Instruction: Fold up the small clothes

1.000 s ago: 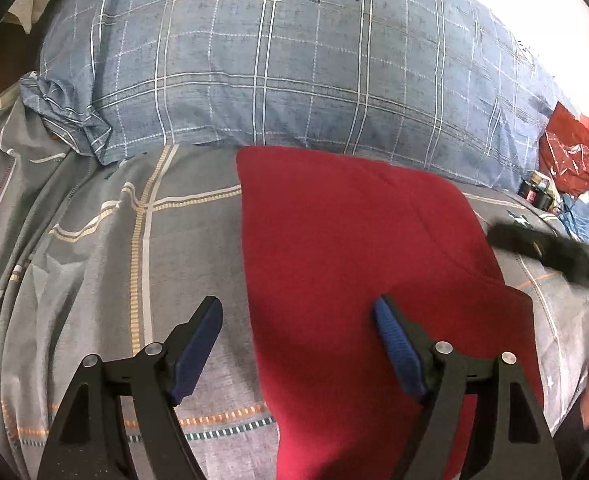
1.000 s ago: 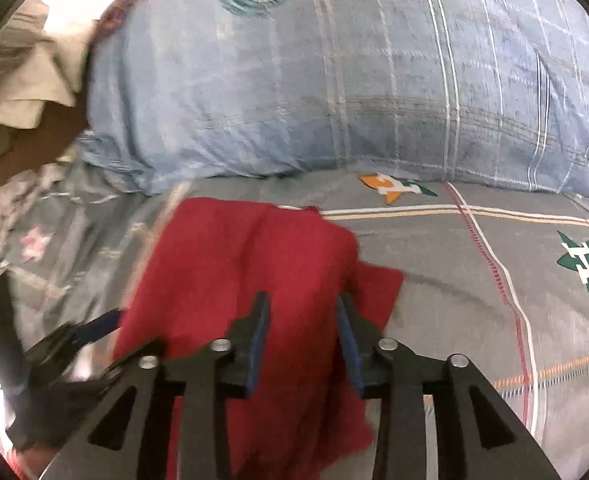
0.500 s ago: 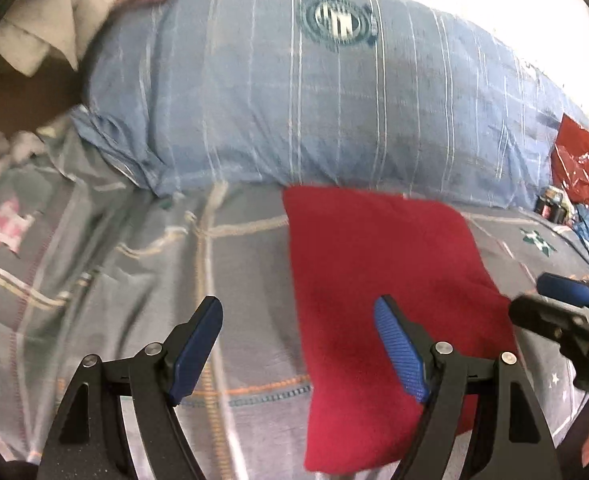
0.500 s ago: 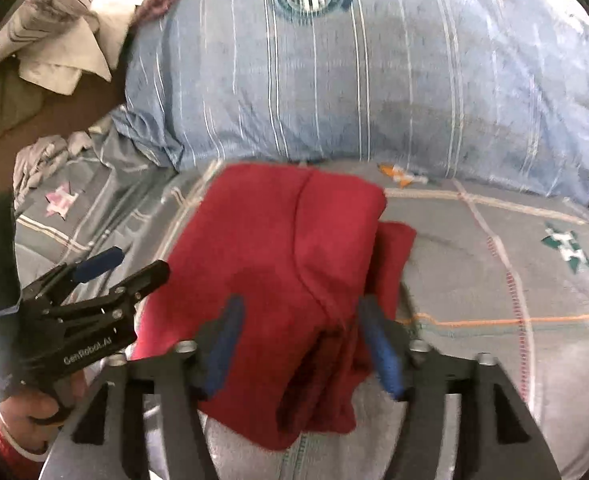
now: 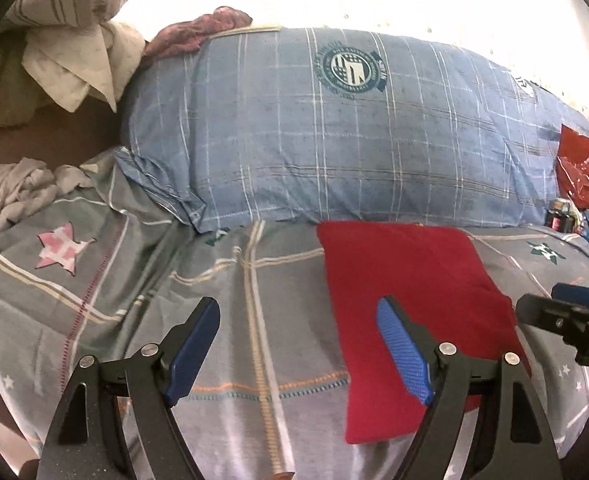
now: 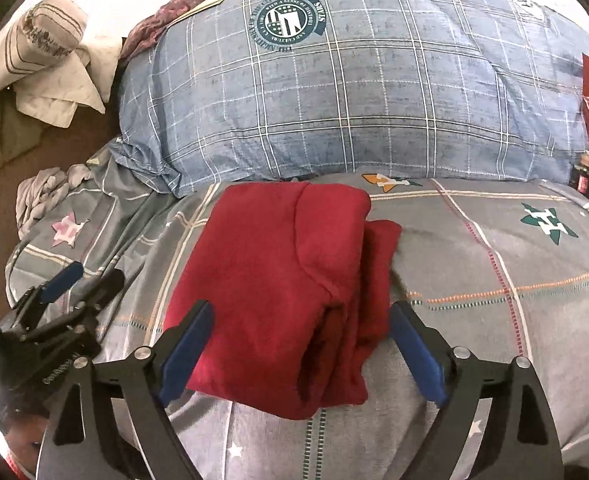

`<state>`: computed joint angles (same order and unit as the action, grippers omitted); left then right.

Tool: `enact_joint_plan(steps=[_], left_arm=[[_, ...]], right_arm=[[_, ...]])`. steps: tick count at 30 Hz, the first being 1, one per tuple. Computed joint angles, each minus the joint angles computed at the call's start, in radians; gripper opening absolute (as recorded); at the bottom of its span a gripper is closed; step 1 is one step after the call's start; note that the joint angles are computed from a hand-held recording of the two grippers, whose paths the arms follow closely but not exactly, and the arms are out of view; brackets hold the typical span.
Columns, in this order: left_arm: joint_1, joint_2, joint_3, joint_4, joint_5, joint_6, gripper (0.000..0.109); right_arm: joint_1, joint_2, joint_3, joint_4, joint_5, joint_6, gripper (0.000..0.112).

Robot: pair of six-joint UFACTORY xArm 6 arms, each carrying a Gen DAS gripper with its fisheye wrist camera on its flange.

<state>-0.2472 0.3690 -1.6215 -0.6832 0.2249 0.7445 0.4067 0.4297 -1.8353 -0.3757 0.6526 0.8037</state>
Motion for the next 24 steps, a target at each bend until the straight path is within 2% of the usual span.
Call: enact_joint_plan(steps=[3, 8, 13, 18, 24], left_arm=[[0.007, 0.009, -0.005, 0.027, 0.009, -0.032, 0.081], [0.025, 0.061, -0.083, 0.102, 0.071, -0.129, 0.081], [0.022, 0.088, -0.119, 0.140, 0.080, -0.153, 0.081], [0.015, 0.098, -0.124, 0.159, 0.075, -0.154, 0.081], [0.010, 0.107, -0.130, 0.146, 0.064, -0.144, 0.081]], right_arm=[[0.004, 0.024, -0.034, 0.012, 0.018, -0.013, 0.091], [0.014, 0.062, -0.089, 0.010, 0.051, -0.033, 0.091], [0.011, 0.114, -0.172, 0.012, 0.082, -0.056, 0.091], [0.005, 0.106, -0.140, 0.025, 0.036, -0.045, 0.092], [0.005, 0.106, -0.127, 0.035, 0.041, -0.066, 0.092]])
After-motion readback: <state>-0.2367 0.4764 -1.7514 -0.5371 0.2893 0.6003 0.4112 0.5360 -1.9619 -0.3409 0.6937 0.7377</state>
